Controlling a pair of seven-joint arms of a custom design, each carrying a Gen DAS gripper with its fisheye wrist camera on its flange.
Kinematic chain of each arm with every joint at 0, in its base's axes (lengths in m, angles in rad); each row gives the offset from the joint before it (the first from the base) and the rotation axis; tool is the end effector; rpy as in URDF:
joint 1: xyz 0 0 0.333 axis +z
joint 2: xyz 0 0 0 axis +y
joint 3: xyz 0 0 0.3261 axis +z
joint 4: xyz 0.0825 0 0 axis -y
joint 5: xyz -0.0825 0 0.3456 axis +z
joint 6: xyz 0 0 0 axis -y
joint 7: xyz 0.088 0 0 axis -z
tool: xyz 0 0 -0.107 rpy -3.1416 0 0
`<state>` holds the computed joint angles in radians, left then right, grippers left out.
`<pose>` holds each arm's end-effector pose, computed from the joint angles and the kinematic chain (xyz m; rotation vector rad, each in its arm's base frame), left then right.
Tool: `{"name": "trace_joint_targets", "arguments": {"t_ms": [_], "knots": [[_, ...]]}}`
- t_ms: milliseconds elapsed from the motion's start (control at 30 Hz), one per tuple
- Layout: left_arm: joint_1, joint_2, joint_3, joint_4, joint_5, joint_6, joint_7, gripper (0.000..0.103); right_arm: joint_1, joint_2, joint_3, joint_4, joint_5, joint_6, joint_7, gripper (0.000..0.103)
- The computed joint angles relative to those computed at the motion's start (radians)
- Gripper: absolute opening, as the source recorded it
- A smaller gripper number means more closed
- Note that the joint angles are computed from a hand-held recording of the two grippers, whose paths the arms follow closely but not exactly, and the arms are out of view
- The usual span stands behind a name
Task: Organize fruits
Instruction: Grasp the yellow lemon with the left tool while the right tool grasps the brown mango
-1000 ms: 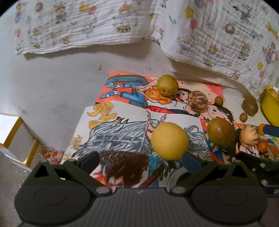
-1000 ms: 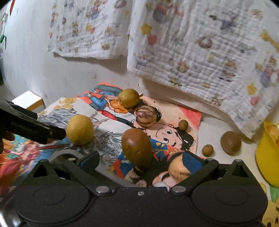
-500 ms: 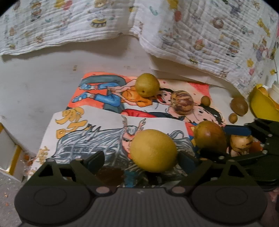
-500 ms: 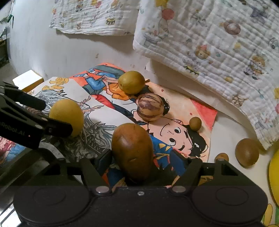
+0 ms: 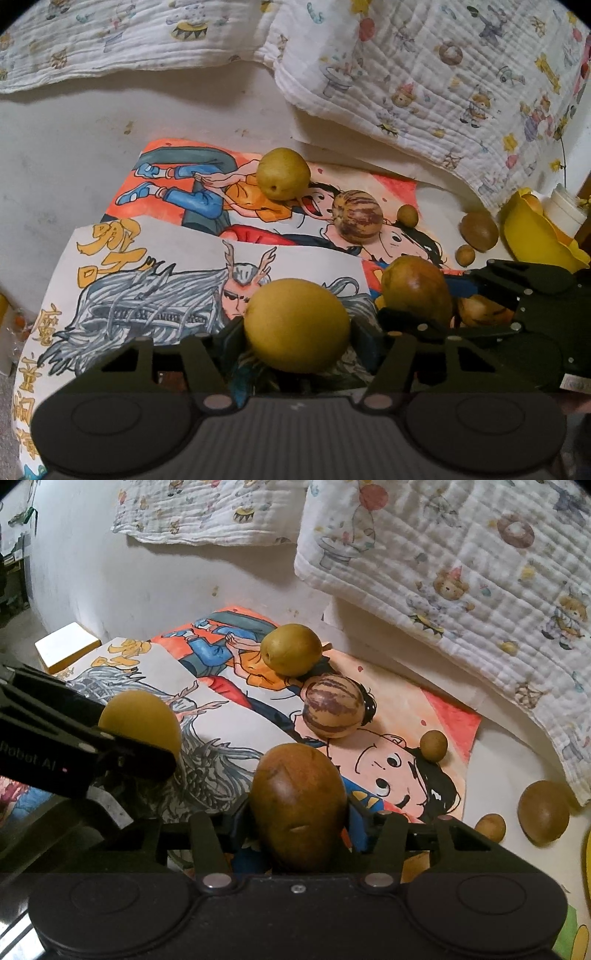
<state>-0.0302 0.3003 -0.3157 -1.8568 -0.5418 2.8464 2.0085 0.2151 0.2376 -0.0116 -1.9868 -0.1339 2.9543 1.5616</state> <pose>0.6168 -0.1706 0.4705 -1.6511 2.1721 -1.0794 0.6034 0.1342 0.4643 -2.0710 1.4702 -0.6914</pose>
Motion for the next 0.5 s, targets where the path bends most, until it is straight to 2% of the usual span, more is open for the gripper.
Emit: {"name": "trace_joint_targets", "arguments": {"t_ms": [267,500], "knots": [[0.001,0.000,0.001,0.003,-0.002,-0.005,-0.015,0.065,-0.010,0.001,0.011,-0.007,0.035,0.017,-0.016,0.054],[-0.006,-0.012,0.014,-0.008,0.015,-0.001,-0.050,0.064,0.004,-0.011,-0.005,-0.034,0.025,0.049,0.020,0.053]]}}
